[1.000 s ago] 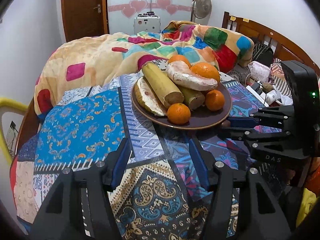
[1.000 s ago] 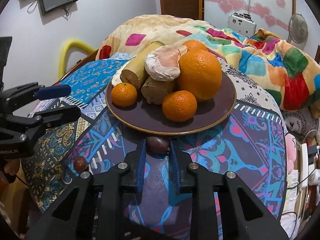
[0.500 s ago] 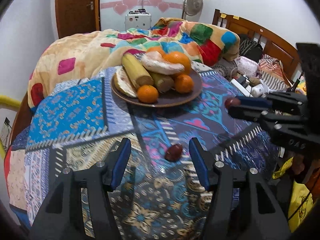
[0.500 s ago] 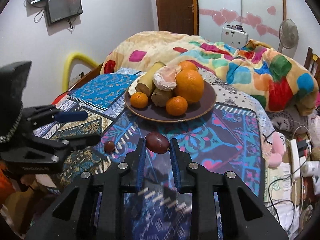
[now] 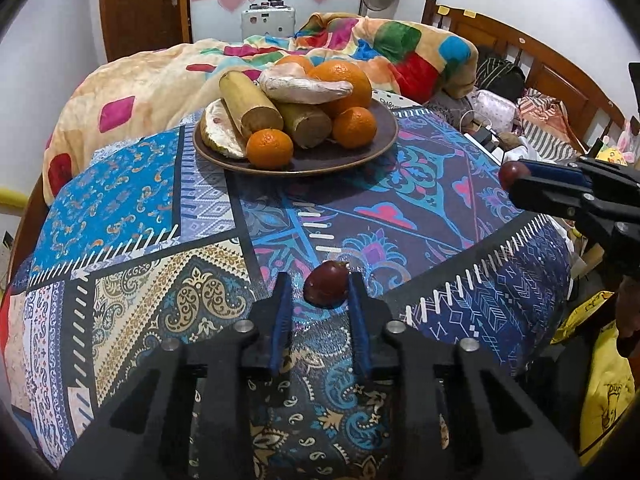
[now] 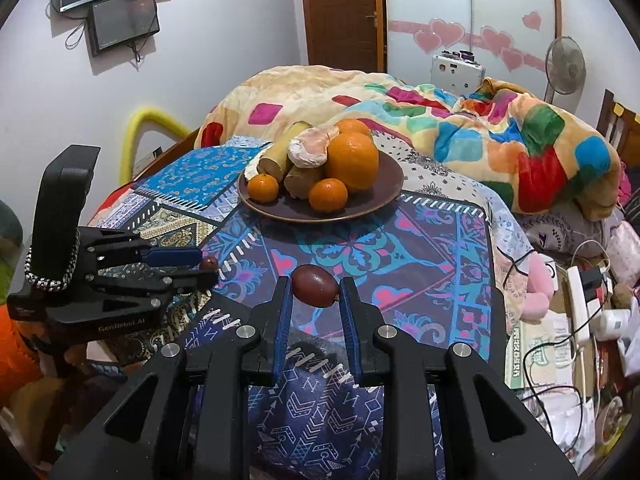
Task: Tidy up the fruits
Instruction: 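Grasp a brown date with the left tool while the right tool grasps another date, then place both dates on the dark plate and open both tools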
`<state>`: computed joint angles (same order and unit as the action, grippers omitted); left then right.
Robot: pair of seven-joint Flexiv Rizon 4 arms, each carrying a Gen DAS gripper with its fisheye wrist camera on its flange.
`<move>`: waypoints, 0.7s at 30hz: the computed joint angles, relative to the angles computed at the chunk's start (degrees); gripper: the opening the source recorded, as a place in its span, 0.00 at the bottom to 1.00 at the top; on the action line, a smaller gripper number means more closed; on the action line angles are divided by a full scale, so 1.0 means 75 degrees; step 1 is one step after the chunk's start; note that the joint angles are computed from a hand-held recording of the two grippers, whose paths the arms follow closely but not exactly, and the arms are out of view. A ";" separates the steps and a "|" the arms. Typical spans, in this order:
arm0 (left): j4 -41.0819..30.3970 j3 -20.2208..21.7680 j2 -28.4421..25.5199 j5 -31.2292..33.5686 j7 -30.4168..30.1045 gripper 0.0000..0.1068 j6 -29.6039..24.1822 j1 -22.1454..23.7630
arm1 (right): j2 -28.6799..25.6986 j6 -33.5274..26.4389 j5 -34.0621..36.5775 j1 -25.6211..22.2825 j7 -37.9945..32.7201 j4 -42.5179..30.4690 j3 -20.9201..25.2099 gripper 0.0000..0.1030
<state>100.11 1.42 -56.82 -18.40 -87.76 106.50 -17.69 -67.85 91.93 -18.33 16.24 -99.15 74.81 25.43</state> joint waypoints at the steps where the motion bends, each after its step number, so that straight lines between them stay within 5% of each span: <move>1: -0.0004 -0.0045 -0.0009 0.0060 0.0029 0.18 0.0032 0.0040 | -0.0032 -0.0031 -0.0005 -0.0009 -0.0007 -0.0046 0.0027 0.21; 21: -0.0418 0.0124 0.0108 0.0008 0.0400 0.13 0.0372 0.0291 | -0.0964 -0.1040 0.0598 0.0350 -0.0820 -0.2214 0.0444 0.21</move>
